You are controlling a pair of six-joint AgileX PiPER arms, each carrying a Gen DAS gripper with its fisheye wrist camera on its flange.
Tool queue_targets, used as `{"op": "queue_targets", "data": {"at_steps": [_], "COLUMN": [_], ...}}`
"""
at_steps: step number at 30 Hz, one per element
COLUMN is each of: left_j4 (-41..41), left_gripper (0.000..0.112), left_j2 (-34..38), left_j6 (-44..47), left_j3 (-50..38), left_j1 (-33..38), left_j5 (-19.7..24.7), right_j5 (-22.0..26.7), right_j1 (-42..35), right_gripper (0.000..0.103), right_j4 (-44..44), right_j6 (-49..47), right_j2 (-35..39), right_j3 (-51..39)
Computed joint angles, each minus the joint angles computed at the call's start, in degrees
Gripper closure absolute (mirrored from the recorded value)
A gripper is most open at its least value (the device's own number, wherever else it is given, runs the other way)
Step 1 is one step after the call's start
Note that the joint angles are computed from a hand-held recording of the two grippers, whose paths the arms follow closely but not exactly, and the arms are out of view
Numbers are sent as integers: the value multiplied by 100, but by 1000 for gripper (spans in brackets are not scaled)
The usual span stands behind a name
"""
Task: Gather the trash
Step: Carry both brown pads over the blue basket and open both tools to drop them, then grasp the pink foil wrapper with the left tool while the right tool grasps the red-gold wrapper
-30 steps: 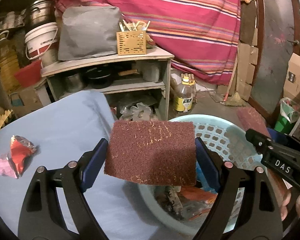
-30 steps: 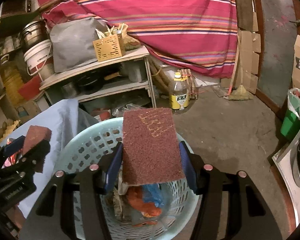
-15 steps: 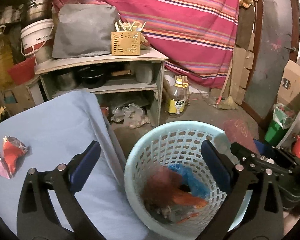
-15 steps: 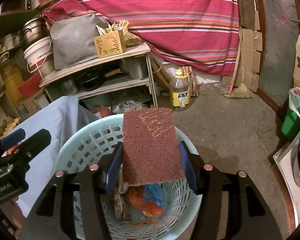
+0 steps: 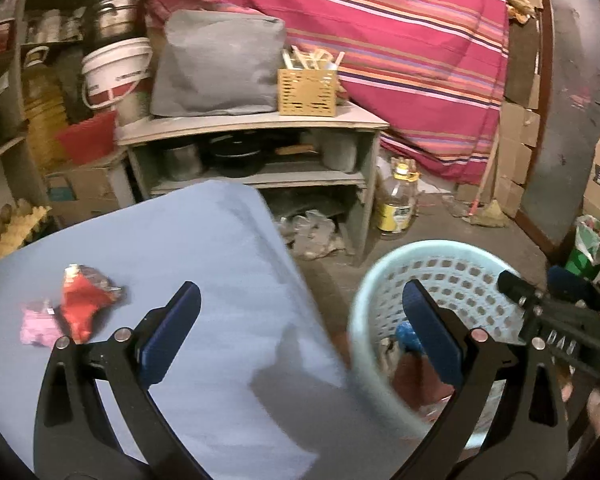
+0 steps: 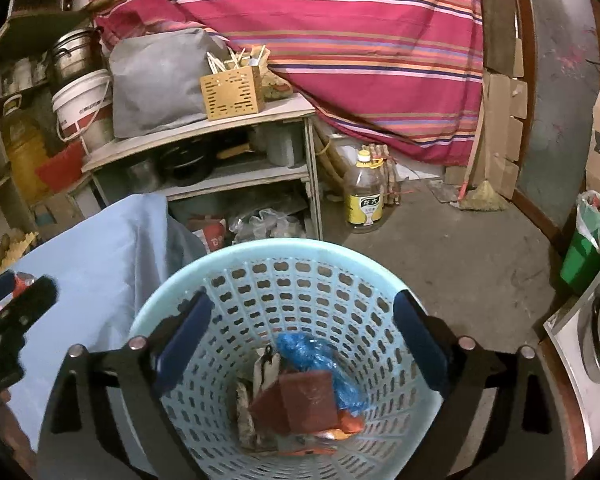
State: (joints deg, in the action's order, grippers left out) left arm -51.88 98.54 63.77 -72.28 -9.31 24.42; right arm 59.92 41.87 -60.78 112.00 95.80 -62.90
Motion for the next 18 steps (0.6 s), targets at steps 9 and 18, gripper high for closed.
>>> {"op": "queue_targets", "data": {"at_steps": [9, 18], "left_j4": [33, 1539], "left_gripper": [14, 14], "left_j2": [557, 2176], "left_j6": [866, -1099], "left_j3": [-510, -2671], "left_j1": [1550, 2589], "left_j5": [257, 504], "right_j5": [328, 790], "right_j1": [168, 372], "right_gripper": [11, 11], "right_j4": [346, 592], "right_j6": [-1186, -2611], "right_j2": [1343, 3201], "right_j3": [-2039, -5081]}}
